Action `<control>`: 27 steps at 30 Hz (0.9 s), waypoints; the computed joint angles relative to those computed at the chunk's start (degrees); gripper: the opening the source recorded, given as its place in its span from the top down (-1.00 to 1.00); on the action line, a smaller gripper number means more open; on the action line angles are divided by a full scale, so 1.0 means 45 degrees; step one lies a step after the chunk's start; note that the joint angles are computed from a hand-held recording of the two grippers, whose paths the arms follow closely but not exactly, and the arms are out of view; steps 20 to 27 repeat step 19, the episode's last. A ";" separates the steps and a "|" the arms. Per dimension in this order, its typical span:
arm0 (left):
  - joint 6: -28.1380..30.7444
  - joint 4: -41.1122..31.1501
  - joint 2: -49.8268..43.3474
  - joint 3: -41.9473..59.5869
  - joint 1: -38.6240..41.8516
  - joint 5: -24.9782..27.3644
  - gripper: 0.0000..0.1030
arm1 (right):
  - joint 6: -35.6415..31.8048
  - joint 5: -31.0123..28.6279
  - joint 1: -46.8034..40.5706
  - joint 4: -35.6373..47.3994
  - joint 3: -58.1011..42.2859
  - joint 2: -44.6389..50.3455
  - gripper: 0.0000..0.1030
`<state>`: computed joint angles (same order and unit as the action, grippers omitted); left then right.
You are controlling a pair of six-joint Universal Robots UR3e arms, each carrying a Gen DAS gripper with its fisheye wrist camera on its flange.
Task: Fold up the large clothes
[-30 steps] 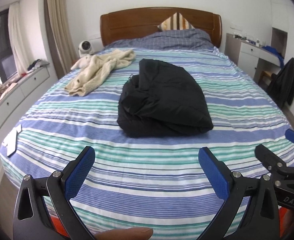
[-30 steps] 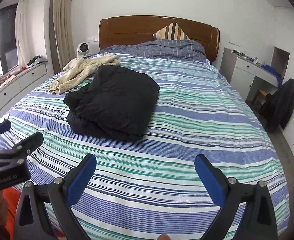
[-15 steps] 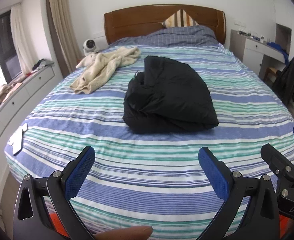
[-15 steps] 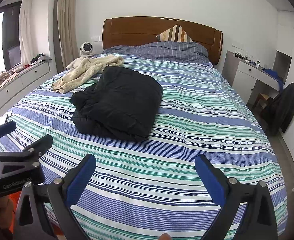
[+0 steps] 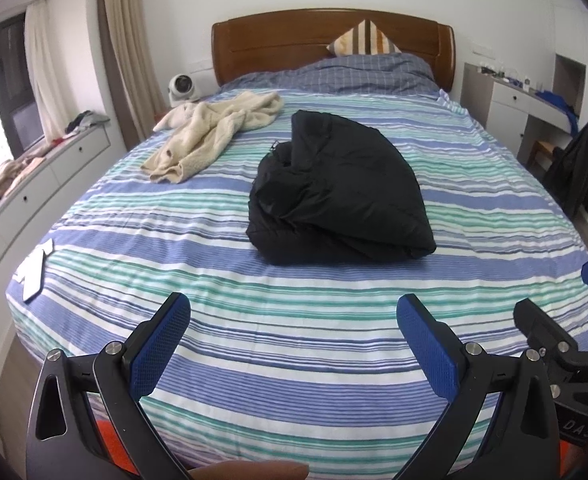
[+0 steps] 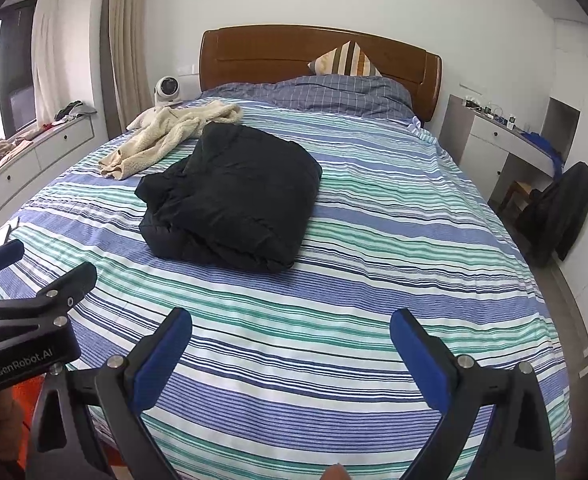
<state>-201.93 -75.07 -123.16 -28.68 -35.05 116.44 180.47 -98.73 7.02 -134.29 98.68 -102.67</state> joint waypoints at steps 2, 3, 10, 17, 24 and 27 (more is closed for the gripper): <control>0.0037 0.0017 -0.0013 0.0027 0.0027 -0.0057 -0.99 | -0.0046 -0.0021 0.0022 -0.0012 -0.0030 0.0055 -0.96; 0.0042 0.0025 -0.0020 0.0031 0.0035 -0.0077 -0.99 | -0.0066 -0.0054 0.0040 -0.0041 -0.0031 0.0093 -0.96; 0.0077 -0.0113 -0.0251 0.0250 0.0014 -0.0034 -0.99 | 0.0002 -0.0091 0.0069 -0.0014 -0.0107 0.0228 -0.96; 0.0151 0.0452 -0.0088 -0.0290 -0.0062 -0.0031 -0.99 | -0.0010 0.0152 -0.0222 -0.0070 0.0160 0.0080 -0.96; 0.0220 0.0664 -0.0034 -0.0460 -0.0146 0.0166 -0.99 | -0.0006 0.0230 -0.0319 -0.0041 0.0209 0.0072 -0.96; 0.0220 0.0664 -0.0034 -0.0460 -0.0146 0.0166 -0.99 | -0.0006 0.0230 -0.0319 -0.0041 0.0209 0.0072 -0.96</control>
